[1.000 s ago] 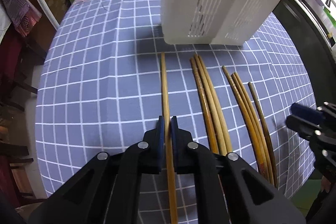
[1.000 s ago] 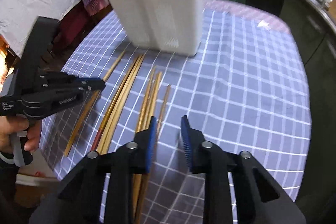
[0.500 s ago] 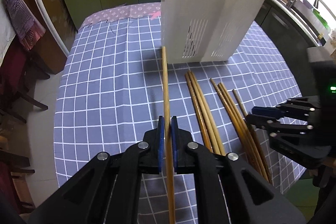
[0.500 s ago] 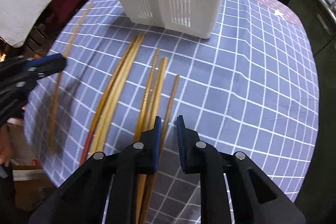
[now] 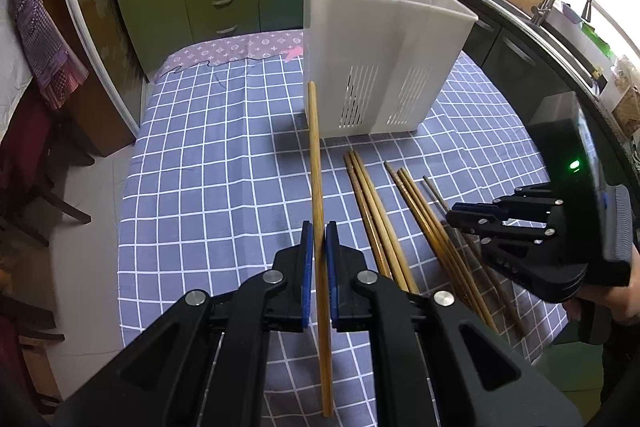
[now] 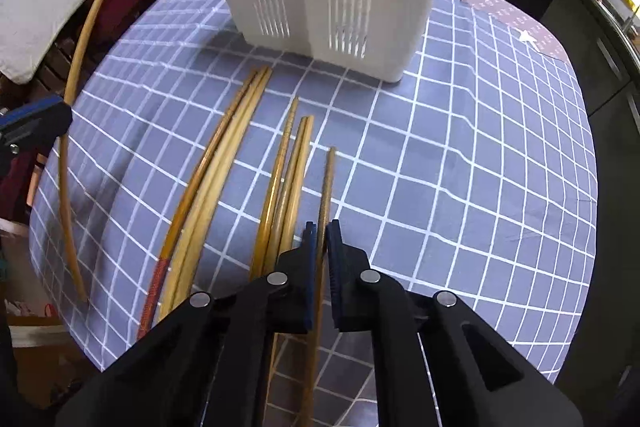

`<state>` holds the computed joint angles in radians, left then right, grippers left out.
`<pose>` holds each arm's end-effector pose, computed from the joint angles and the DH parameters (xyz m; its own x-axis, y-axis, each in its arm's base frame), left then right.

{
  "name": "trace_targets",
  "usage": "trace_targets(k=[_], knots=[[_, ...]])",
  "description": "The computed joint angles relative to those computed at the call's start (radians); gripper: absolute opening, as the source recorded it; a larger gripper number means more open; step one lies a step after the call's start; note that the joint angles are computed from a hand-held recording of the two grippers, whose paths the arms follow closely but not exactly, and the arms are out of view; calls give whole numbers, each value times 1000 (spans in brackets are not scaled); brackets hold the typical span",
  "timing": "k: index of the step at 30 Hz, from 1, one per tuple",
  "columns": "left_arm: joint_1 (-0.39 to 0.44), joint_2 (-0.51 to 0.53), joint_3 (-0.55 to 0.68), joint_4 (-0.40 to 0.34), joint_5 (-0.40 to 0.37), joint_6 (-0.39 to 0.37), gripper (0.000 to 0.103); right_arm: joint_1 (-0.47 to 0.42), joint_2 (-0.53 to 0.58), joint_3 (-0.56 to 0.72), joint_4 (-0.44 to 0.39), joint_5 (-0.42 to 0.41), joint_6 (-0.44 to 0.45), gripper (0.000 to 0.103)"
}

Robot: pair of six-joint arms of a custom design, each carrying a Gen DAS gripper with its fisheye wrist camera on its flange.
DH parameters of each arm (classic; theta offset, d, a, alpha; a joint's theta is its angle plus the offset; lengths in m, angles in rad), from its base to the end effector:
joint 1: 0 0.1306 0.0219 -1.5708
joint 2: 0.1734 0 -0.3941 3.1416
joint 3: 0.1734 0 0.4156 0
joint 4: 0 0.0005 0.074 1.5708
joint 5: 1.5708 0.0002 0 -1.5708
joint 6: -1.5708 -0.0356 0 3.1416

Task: Organize utensils
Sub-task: 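Raise the held chopsticks upright and carry them over the white caddy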

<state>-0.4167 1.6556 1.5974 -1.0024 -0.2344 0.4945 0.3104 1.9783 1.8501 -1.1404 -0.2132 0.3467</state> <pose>0.5429 -0.2318 0.3926 -0.8400 -0.1330 -0.5260 -0.1235 0.9909 -0.0534 0.6478 0.2152 0.3030 -0.7332 -0.5839 -0.3485 -0.6460 0.7581 0.0888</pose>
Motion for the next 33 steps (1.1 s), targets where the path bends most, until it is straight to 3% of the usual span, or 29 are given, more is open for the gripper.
trace_targets(k=[5,9,17,23,33], knots=[[-1,-22,-17,14,-3,0,6,-36,-85,-63,81,-81,-34,6],[-9,-56,-46,39,-14,3,6,-87,-211,-177,202,-185,-65,6],[-33,-128,-105,89,-46,7,6,-173,-415,-349,377,-273,-109,6],[-59,-178,-134,121,-105,-9,6,-187,-479,-413,414,-310,-120,6],[-68,-200,-140,133,-117,-28,6,-195,-503,-440,422,-322,-113,6]])
